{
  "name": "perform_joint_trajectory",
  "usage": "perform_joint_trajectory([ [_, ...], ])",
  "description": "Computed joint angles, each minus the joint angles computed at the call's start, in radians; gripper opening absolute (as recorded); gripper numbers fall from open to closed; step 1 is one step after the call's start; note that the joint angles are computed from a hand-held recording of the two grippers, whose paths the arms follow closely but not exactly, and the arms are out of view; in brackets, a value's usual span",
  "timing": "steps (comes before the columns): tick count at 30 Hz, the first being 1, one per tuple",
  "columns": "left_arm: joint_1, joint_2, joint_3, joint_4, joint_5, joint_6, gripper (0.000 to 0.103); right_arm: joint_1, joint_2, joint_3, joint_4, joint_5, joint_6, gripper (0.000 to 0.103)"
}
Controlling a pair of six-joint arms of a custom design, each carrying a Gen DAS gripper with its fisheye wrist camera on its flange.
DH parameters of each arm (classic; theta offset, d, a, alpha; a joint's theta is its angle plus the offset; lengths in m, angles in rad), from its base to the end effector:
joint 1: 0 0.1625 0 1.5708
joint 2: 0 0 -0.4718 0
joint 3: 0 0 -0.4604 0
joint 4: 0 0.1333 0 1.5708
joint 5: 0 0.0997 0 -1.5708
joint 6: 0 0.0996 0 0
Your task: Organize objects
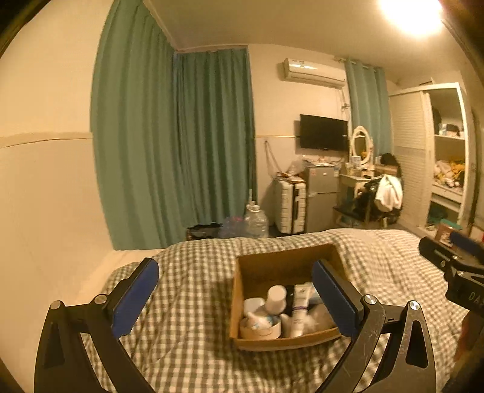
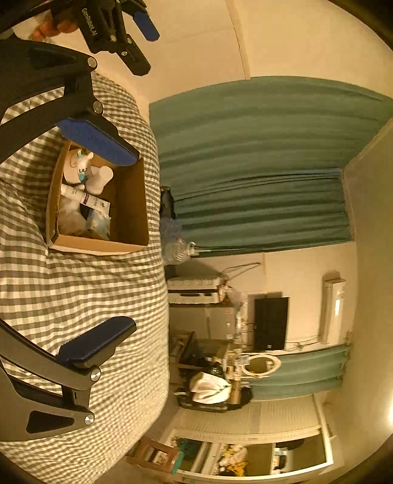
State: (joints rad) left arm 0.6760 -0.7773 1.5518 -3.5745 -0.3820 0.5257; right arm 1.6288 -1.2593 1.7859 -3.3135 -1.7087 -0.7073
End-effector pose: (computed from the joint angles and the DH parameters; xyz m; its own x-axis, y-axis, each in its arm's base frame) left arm -0.4312 -0.6352 0.2529 -0.6606 -0.1165 -0.7417 0.6853 0.3099 -0.6590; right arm 0.1582 -0.6617 0.4394 -0.7442 -0.1711 0.6456 -0.6627 0.3099 -0.6818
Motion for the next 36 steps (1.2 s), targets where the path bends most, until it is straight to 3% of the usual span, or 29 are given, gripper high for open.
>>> perform_joint_trajectory([
  [5, -0.002, -0.027, 0.083, -0.003, 0.017, -0.097, 0.103, -0.016, 0.015, 0.066, -0.157, 0.019, -0.141, 0.1],
  [10, 0.008, -0.004, 0.097, -0.156, 0.019, -0.003, 0.103, -0.039, 0.016, 0.096, -0.151, 0.049, -0.122, 0.1],
  [16, 0.021, -0.017, 0.123, -0.127, 0.011, -0.057, 0.103, -0.042, 0.037, 0.108, -0.192, 0.038, -0.152, 0.1],
  [23, 0.019, -0.006, 0.114, -0.183, 0.011, -0.01, 0.103, -0.048, 0.052, 0.103, -0.175, 0.02, -0.143, 0.1],
  [36, 0.021, -0.013, 0.131, -0.156, 0.022, -0.052, 0.103, -0.05, 0.048, 0.115, -0.163, 0.031, -0.131, 0.1],
])
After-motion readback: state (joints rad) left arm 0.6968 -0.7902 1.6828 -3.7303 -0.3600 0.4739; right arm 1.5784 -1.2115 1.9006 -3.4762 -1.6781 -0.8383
